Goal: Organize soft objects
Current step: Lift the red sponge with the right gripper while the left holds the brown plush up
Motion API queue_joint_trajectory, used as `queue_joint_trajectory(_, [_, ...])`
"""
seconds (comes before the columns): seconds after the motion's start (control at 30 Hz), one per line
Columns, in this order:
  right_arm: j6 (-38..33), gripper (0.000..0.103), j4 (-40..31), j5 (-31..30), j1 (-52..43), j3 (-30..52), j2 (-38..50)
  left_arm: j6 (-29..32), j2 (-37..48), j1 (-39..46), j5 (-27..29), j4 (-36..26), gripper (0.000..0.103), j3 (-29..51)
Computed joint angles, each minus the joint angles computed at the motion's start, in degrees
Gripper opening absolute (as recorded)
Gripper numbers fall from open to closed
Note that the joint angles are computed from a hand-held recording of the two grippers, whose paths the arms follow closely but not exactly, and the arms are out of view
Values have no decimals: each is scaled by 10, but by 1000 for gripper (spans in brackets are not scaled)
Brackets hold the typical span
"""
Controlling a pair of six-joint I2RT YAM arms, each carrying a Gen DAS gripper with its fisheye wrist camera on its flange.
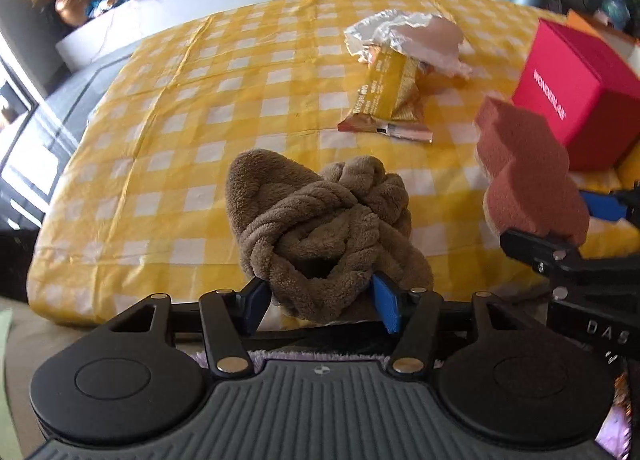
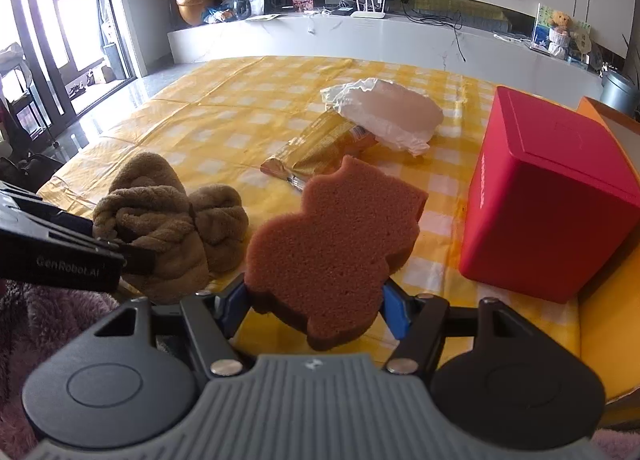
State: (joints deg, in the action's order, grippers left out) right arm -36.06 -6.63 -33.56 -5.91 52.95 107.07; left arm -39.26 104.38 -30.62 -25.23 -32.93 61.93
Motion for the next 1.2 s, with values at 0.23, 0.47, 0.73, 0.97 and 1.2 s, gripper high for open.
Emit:
queue_joint_trajectory(0.23, [0, 67, -3, -6, -3, 7, 9, 188, 25, -23, -63, -9, 79, 24])
queue_joint_trajectory(0.47, [-3, 67, -6, -13, -7, 5, 6, 369, 7, -13, -70, 40, 83, 4])
queue_joint_trajectory(0.73, [11, 67, -17, -8, -3, 26, 25, 531, 29, 34, 40, 66, 85, 13])
queue_joint_trajectory(0.97, [18, 67, -19, -8, -1, 33, 35, 559, 86, 83, 108, 32, 90, 63])
queue_joint_trajectory(1.2, [25, 67, -31, -6, 5, 54, 56, 529, 140, 90, 59, 40, 84, 95])
